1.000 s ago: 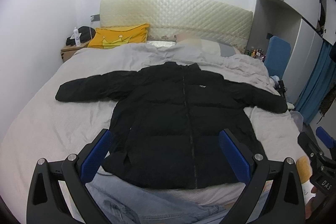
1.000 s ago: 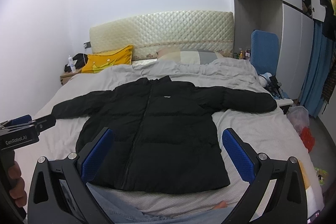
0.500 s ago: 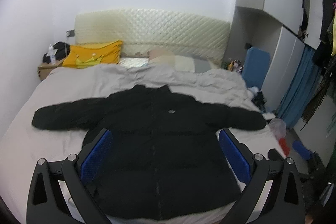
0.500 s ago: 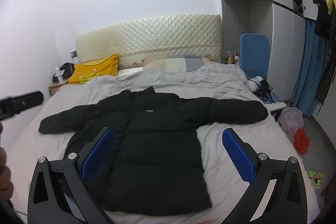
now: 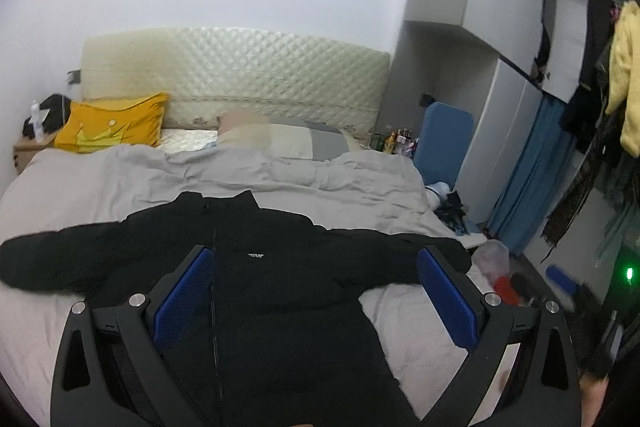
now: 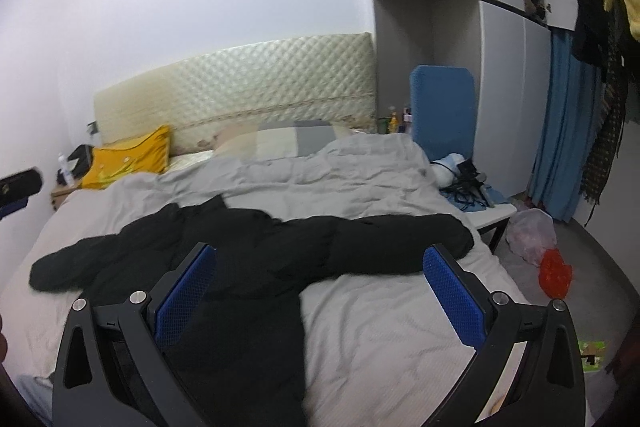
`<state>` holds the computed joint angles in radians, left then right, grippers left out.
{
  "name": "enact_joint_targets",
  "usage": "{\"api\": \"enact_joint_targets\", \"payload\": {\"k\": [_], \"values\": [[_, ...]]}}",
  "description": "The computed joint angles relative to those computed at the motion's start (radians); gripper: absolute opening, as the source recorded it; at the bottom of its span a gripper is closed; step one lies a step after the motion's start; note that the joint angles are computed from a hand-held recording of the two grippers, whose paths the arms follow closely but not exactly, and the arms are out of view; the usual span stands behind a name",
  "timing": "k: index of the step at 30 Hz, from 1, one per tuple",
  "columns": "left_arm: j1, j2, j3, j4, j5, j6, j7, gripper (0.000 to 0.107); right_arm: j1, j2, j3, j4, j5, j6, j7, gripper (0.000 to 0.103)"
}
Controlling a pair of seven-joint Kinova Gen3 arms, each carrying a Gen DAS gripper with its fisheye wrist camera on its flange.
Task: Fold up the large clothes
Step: 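Reach the right tool to the jacket sleeve cuff and grasp it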
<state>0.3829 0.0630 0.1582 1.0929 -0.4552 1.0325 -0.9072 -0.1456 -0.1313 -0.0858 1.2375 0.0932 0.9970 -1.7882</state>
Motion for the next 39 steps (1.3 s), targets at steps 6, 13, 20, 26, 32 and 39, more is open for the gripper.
{"api": "enact_joint_targets", "payload": {"k": [6,13,20,26,32,39], "values": [[-0.071,-0.052,-0.028,0.253,0.035,-0.169,-0.065,0.102,0.027,0.018,0.023,0.143,0.051,-0.162,0.005,0.103],[-0.188,-0.131,-0.053,0.502,0.154,-0.322,-0.124,0.102,0.076,0.078,0.099,0.292,-0.087,-0.372,0.053,0.103],[-0.257,-0.117,-0.046,0.597,0.166,-0.380,-0.116,0.102,0.269,0.179,0.010,0.314,-0.225,-0.488,0.112,0.103],[-0.259,-0.101,-0.030,0.634,0.051,-0.403,-0.030,0.101,0.456,0.308,-0.072,0.247,-0.469,-0.457,0.218,0.094],[-0.272,-0.083,-0.058,0.648,0.075,-0.435,-0.024,0.101,0.487,0.461,0.021,0.159,-0.713,-0.367,0.286,0.089],[-0.281,-0.031,-0.087,0.648,0.074,-0.466,0.007,0.101,0.590,0.623,-0.021,0.113,-0.930,-0.401,0.233,0.089]]}}
